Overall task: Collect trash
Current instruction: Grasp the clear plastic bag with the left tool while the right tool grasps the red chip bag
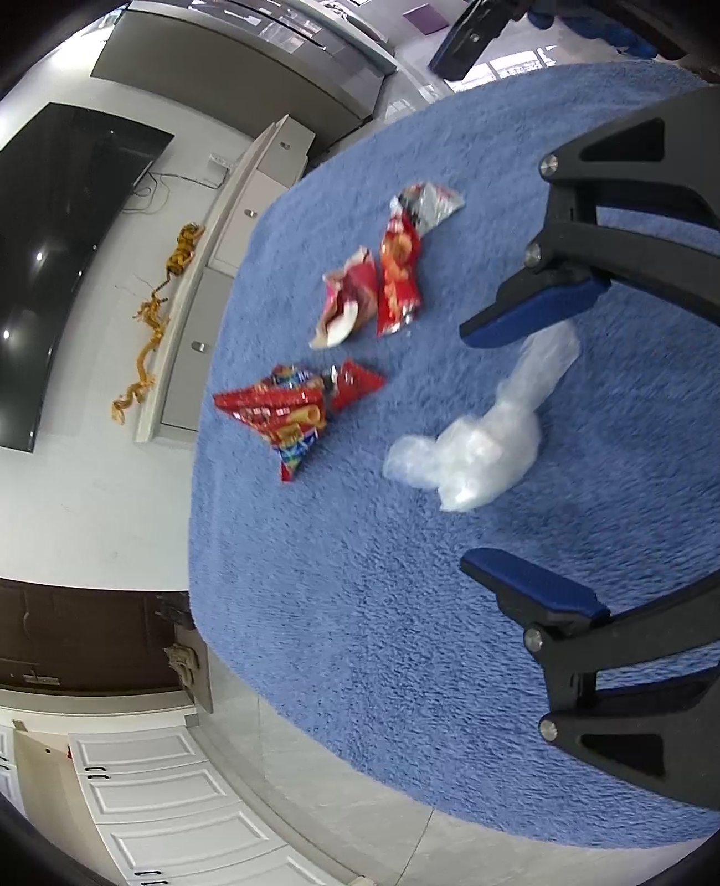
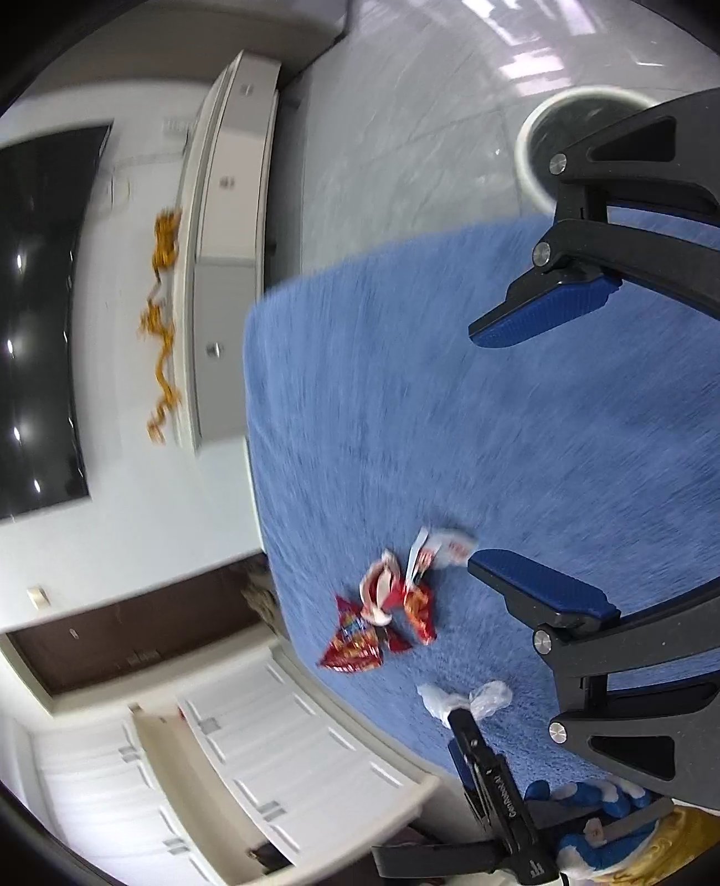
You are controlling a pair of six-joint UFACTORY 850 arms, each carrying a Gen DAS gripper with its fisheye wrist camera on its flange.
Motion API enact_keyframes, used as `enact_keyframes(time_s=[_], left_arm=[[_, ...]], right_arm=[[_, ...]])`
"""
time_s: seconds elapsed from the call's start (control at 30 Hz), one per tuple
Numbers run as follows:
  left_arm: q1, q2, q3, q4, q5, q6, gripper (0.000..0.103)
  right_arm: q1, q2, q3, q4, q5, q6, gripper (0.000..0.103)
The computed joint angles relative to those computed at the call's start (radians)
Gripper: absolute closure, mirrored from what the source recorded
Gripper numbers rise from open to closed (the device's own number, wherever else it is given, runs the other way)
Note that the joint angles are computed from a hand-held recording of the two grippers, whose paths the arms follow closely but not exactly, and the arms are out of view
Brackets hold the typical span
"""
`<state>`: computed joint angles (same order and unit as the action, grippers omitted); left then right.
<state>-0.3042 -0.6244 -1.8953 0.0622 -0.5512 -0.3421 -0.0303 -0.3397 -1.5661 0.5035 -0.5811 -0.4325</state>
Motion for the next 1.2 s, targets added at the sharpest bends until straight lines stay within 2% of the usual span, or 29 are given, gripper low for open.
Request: enact_keyframes(time_s=[0.2, 0.47, 0.5, 0.57, 0.6, 0.67, 0.73, 0.9, 1.2], left_arm=[[0.025, -0.038, -0.031, -0.093, -0.006, 0.054, 0.03], [0.029, -0.039, -0.018, -0.146, 0.027, 0.121, 0.031], [0.028, -0.04, -0.019, -0.148, 0.028, 0.121, 0.031], [0.027, -0.04, -0.017, -0.147, 0.031, 0.118, 0.032], [0.027, -0.04, -0.016, -0.148, 0.034, 0.118, 0.037], [0.024, -0.037, -0.011, -0.138, 0.038, 0.113, 0.044], [0.023, -0.027, 0.005, -0.14, 0.045, 0.126, 0.054], [0.015, -0.003, 0.038, -0.176, 0.044, 0.166, 0.072], [-0.006, 0.091, 0.144, -0.169, 0.063, 0.168, 0.074]], right_arm=[[0.055, -0.156, -0.16, 0.058, -0.076, -0.093, 0.03], [0.112, -0.288, -0.302, 0.057, -0.134, -0.146, 0.03], [0.117, -0.297, -0.31, 0.04, -0.134, -0.138, 0.033], [0.122, -0.308, -0.321, 0.014, -0.141, -0.12, 0.048], [0.121, -0.303, -0.314, 0.021, -0.137, -0.128, 0.052], [0.118, -0.298, -0.307, 0.039, -0.144, -0.144, 0.075], [0.115, -0.283, -0.284, 0.044, -0.143, -0.148, 0.081], [0.106, -0.221, -0.204, 0.086, -0.138, -0.181, 0.087], [0.064, -0.062, -0.009, 0.195, -0.101, -0.216, 0.088]])
